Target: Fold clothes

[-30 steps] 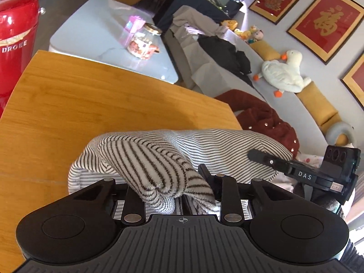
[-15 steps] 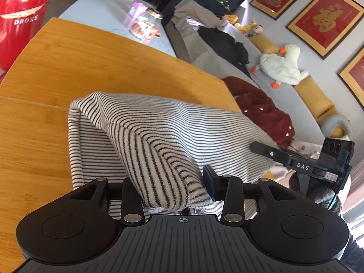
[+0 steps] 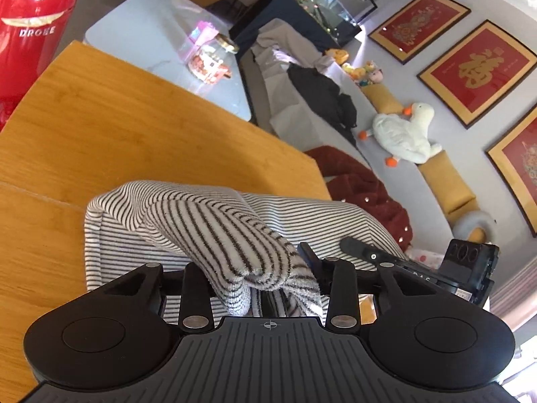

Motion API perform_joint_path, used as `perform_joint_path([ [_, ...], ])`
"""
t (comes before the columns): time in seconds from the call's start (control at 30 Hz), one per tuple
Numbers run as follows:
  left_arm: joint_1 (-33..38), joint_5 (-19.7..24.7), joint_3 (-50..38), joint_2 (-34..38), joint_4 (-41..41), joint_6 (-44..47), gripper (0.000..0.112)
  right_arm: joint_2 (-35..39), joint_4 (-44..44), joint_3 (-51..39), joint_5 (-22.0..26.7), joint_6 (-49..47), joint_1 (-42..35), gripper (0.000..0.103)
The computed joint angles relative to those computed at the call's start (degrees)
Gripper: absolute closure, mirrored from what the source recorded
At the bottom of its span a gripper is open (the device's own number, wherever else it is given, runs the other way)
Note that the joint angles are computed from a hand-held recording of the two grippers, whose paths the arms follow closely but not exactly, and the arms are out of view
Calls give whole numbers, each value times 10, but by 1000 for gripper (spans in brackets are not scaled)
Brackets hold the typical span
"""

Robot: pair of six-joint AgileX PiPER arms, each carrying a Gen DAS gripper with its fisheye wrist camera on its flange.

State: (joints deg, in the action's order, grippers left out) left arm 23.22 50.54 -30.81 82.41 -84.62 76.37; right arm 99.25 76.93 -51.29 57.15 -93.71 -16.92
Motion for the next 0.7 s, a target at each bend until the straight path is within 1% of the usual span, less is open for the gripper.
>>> perform_joint_path([
  [0.07,0,3,18,-37,17,-8,74,-6,-18,-4,32,3,-20,79],
  [0.1,-2,0,31,-52,23,-8,74,-9,-24,1,37,-10,-26,79],
  [0.17,-11,-15,64,-63,22,9,74,-8,-34,14,28,-35,-33,78],
  [0.23,-22,-32,97,-72,17,27,74,11,-47,23,-6,-43,-26,77],
  [0.3,-37,-59,125,-58,4,48,73,27,-48,39,-63,-62,-11,74],
  [0.33,-43,-76,133,-47,-5,59,73,37,-47,43,-74,-67,-9,69],
  [0.37,-46,-94,143,-39,-15,72,71,47,-46,46,-82,-73,-8,68],
  [0.4,-44,-105,150,-35,-19,81,70,51,-42,48,-71,-75,-17,67],
  [0.43,-28,-97,153,-40,-6,80,70,48,-45,49,-64,-68,-24,63],
  [0.47,-14,-94,154,-51,10,74,67,40,-46,53,-60,-68,-31,60],
  [0.5,-8,-101,155,-75,34,56,61,27,-39,63,-62,-81,-39,53],
  [0.53,-2,-108,155,-101,59,38,59,12,-31,74,-66,-96,-47,41],
  [0.6,9,-112,156,-162,112,-5,52,-16,-12,92,-65,-123,-68,29],
  [0.63,24,-92,154,-187,131,-21,49,-25,-4,96,-54,-130,-81,25],
  [0.67,41,-70,151,-211,148,-35,42,-32,4,99,-42,-136,-93,24],
  [0.7,55,-48,148,-232,158,-44,36,-37,13,100,-32,-138,-102,19],
])
